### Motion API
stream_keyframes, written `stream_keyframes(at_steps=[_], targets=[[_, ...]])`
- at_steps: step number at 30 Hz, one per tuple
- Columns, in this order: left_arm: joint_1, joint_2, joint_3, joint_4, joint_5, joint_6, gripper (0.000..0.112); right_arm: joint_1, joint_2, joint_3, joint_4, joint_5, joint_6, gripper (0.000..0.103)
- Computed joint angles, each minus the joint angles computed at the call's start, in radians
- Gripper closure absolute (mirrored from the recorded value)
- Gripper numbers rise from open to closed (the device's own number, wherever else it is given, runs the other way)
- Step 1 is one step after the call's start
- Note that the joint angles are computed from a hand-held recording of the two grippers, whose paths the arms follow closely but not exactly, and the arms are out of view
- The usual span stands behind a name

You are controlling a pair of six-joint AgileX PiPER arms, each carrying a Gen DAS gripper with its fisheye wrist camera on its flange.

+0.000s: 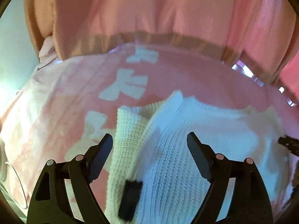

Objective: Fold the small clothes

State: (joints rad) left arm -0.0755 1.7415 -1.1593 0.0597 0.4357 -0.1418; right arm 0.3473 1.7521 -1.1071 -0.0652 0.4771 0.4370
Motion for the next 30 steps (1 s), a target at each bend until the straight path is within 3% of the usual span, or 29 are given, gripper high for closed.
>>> stream_keyframes(at_steps=[1, 2, 3, 4, 6, 9, 11, 13, 15, 17, 19, 24, 25, 26, 27, 28, 30], targets=[[-0.016, 0.039, -0.032, 0.057, 0.033, -0.063, 0.052, -0.005, 0.006, 0.000, 0.014, 0.002, -0.008, 0.049], [-0.029, 0.071, -0.056, 0.074, 0.066, -0.086, 0.083, -0.012, 0.008, 0.007, 0.042, -0.006, -0.032, 0.060], [-0.028, 0.098, -0.084, 0.051, 0.107, -0.069, 0.095, -0.020, 0.004, 0.011, 0.085, -0.010, -0.077, 0.096], [-0.015, 0.093, -0.090, -0.009, 0.116, -0.012, 0.106, -0.030, -0.003, 0.007, 0.123, -0.005, -0.113, 0.095], [-0.015, 0.032, -0.067, -0.045, 0.089, 0.024, 0.106, -0.036, -0.076, 0.046, 0.112, -0.061, -0.097, 0.096], [-0.014, -0.020, -0.041, 0.010, 0.066, -0.036, 0.106, -0.062, -0.176, 0.095, 0.114, -0.106, -0.093, 0.096], [0.014, 0.035, -0.079, 0.009, 0.116, -0.051, 0.106, -0.079, -0.138, 0.080, 0.046, -0.069, -0.031, 0.096], [0.033, 0.114, -0.127, 0.000, 0.164, -0.051, 0.106, -0.101, -0.034, 0.040, 0.091, -0.003, -0.069, 0.096], [0.013, 0.105, -0.110, 0.059, 0.141, -0.084, 0.106, -0.082, -0.002, 0.045, 0.029, -0.009, -0.019, 0.096], [0.007, 0.075, -0.094, 0.056, 0.132, -0.081, 0.106, -0.062, -0.057, 0.056, -0.010, -0.016, 0.008, 0.096], [0.015, 0.053, -0.080, 0.016, 0.126, -0.053, 0.106, -0.072, -0.107, 0.079, 0.033, -0.051, -0.035, 0.096], [0.010, 0.027, -0.049, -0.013, 0.118, -0.023, 0.100, -0.108, -0.043, 0.053, 0.160, 0.027, -0.147, 0.087], [0.017, -0.003, -0.025, -0.061, 0.113, 0.018, 0.097, -0.095, -0.072, 0.072, 0.133, 0.030, -0.119, 0.085], [0.022, -0.035, 0.004, -0.108, 0.105, 0.064, 0.086, -0.078, -0.102, 0.081, 0.103, 0.042, -0.091, 0.082], [0.032, -0.066, 0.032, -0.151, 0.098, 0.111, 0.079, -0.070, -0.146, 0.115, 0.085, 0.037, -0.077, 0.073], [0.038, -0.110, 0.071, -0.175, 0.094, 0.139, 0.062, -0.061, -0.226, 0.181, 0.070, 0.021, -0.059, 0.062], [0.048, -0.191, 0.152, -0.214, 0.058, 0.180, 0.053, -0.043, -0.375, 0.310, 0.007, -0.019, 0.022, 0.049]])
